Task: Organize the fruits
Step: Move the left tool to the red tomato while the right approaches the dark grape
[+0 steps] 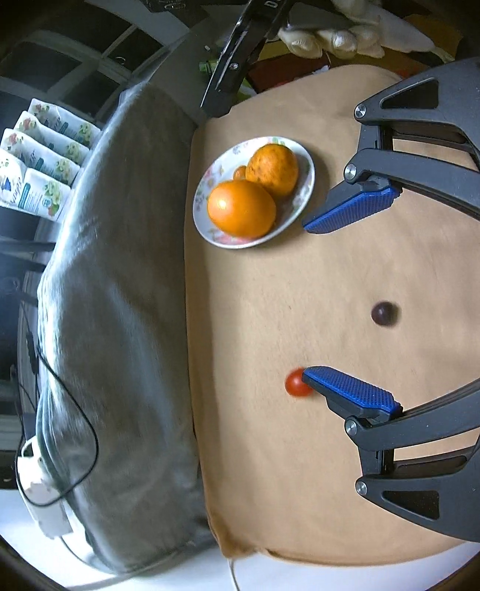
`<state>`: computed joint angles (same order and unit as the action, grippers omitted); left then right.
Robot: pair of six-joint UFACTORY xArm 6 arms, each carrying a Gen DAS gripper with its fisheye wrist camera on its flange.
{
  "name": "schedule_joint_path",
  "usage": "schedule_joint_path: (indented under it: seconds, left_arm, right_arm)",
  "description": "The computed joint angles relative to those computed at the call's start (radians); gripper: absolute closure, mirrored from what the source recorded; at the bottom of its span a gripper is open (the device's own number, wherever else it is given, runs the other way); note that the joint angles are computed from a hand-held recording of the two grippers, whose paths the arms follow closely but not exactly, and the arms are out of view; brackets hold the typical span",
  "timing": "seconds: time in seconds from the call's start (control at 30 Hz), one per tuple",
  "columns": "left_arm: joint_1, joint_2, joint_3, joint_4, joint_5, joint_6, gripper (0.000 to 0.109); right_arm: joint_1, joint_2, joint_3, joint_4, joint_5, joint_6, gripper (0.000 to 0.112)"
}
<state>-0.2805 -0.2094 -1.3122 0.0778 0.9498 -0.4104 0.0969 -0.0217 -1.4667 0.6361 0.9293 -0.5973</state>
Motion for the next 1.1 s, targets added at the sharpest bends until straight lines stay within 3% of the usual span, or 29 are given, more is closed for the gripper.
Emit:
schedule_joint_path:
  seconds: [0.2, 0.47, 0.77, 0.87, 1.1]
  left_arm:
    - [0.034, -0.056, 0.065, 0.034, 0.018, -0.029, 0.034]
    - [0.087, -0.140, 0.178, 0.043, 0.059, -0.031, 0.034]
    - [0.155, -0.149, 0.236, -0.037, 0.001, -0.026, 0.037]
    - [0.163, -0.127, 0.227, -0.080, -0.014, 0.010, 0.046]
    - [0.180, -0.064, 0.202, -0.176, -0.034, 0.079, 0.047]
  right_arm:
    - [0.045, -0.039, 0.046, -0.115, -0.023, -0.009, 0.030]
    - [0.087, -0.085, 0.136, -0.129, -0.001, -0.095, 0.030]
    - [0.149, -0.101, 0.206, -0.126, 0.032, -0.183, 0.031]
    - [0.172, -0.102, 0.222, -0.121, 0.049, -0.214, 0.039]
    - [0.223, -0.068, 0.233, -0.122, 0.083, -0.227, 0.055]
